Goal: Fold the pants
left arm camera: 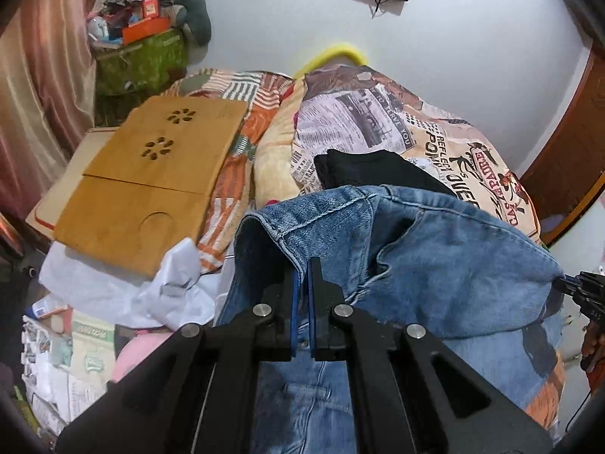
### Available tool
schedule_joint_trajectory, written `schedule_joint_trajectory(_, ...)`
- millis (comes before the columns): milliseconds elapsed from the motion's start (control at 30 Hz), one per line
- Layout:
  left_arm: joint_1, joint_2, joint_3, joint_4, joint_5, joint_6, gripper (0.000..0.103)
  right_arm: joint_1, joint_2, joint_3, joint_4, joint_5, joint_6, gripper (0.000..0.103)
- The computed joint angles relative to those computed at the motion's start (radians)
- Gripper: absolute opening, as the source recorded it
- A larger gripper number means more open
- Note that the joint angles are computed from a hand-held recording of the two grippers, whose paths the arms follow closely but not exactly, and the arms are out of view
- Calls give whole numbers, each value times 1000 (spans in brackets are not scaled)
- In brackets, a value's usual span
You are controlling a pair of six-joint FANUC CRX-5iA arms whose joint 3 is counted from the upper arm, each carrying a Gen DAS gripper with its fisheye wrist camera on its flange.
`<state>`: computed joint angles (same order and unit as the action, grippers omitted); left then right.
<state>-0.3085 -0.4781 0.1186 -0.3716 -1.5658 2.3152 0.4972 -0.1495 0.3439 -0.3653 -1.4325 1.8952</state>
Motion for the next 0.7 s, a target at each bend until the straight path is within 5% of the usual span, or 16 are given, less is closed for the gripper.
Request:
schedule_joint_trajectory(400,-410,-44,2,-210,-226,291,4,45,-181,-184,13,-5,-35,8)
schedule_joint_trajectory(700,-562,-35,-43,-188,-317,438,4,81,-269,-313,27,13,-143,9)
